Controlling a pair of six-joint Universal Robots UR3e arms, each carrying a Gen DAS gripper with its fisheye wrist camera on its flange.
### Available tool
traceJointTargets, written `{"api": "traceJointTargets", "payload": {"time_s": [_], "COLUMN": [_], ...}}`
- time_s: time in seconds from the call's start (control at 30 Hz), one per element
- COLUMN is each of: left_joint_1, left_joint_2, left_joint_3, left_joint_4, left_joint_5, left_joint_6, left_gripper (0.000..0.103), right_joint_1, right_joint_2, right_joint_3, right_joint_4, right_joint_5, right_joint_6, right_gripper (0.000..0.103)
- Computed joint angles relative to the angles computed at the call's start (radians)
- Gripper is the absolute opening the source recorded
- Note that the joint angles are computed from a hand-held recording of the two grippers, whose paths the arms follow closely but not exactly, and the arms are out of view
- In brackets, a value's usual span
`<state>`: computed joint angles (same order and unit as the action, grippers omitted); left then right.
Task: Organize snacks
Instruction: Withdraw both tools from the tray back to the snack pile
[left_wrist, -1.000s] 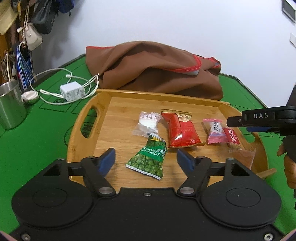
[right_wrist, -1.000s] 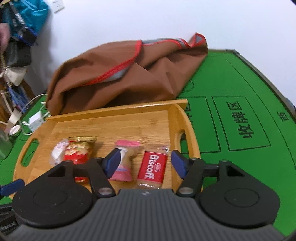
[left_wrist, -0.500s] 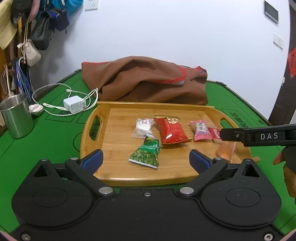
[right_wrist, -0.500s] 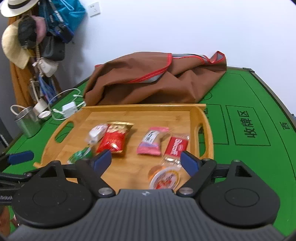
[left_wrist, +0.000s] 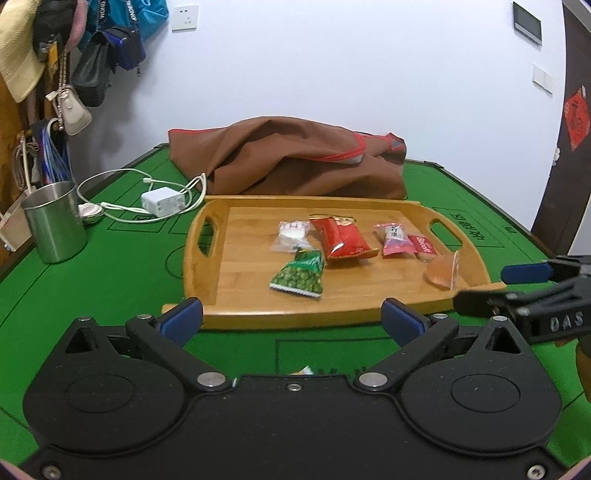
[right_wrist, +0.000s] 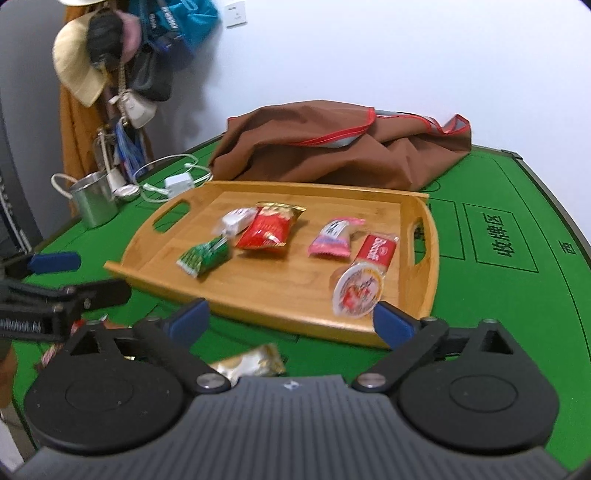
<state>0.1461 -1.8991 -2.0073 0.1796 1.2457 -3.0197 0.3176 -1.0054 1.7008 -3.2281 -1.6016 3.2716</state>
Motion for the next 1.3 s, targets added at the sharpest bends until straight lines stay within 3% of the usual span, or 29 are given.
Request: {"api": "traceJointTargets", "payload": {"time_s": [0.63,0.97,1.3], "left_joint_1": [0.160,0.208,0.183], "left_joint_2": [0.172,0.259,0.289], "left_joint_3": [-0.303,-0.436,-0.450], "left_joint_4": [0.026,0.013,-0.035], "left_joint_5": [-0.121,-0.153,-0.153], "left_joint_6": [0.071,0.133,0.205], "left_gripper": [0.103,0.103,0.078], "right_joint_1": [0.071,0.128,0.171], "right_joint_2": [-0.041,-0.001,0.031], "right_joint_3": [0.192,0.174,0.118], "right_joint_4": [-0.092,-0.072,-0.039], "right_joint_5": [0.012,0.013,0.018], "right_joint_6": [-0.004,-0.033,-0.072], "right_gripper": [0.103,0.103,0.103]}}
